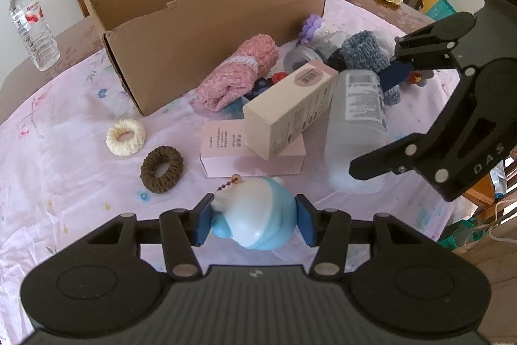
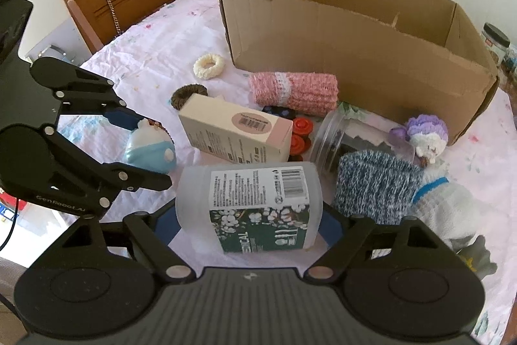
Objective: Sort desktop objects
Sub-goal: 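Carry the bird toy and white bottle over the cardboard box with both tools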
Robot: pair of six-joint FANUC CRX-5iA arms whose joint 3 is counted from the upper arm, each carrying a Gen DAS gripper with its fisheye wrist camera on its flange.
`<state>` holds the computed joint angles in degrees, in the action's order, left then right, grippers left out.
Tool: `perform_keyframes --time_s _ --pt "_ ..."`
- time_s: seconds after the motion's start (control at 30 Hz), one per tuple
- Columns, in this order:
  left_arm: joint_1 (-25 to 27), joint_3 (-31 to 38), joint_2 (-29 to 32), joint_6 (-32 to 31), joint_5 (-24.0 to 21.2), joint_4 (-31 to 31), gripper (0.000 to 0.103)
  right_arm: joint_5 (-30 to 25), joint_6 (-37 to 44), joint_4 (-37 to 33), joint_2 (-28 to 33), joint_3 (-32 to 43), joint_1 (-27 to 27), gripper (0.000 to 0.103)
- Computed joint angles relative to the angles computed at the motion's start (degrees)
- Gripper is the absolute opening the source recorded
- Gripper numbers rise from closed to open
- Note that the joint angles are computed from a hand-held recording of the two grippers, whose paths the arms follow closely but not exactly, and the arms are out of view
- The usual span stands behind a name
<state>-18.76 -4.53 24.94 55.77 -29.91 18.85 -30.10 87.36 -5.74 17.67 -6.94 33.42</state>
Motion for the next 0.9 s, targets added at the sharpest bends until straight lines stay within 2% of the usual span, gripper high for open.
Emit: perform_keyframes --time_s 0.33,0.57,0.67,0.9 --pt "0.54 0.55 -0.56 -1.46 -1.44 1.39 0.052 -3.86 4.19 0.87 -1.24 1.24 0.16 0.087" --pt "0.75 2.35 -1.18 -2.74 -4.16 1.09 0.052 -7.44 8.17 1.18 -2.29 2.97 -0.19 0.087" --pt "0.96 3.27 -1.21 -4.59 -5.85 2.6 0.052 -8.75 9.27 0.83 -2.7 3.9 -0.76 0.087" --pt "0.9 5.18 -0.86 -8.45 -4.99 6.74 0.052 -9.59 9.37 1.51 -2.92 6.13 -1.86 0.087"
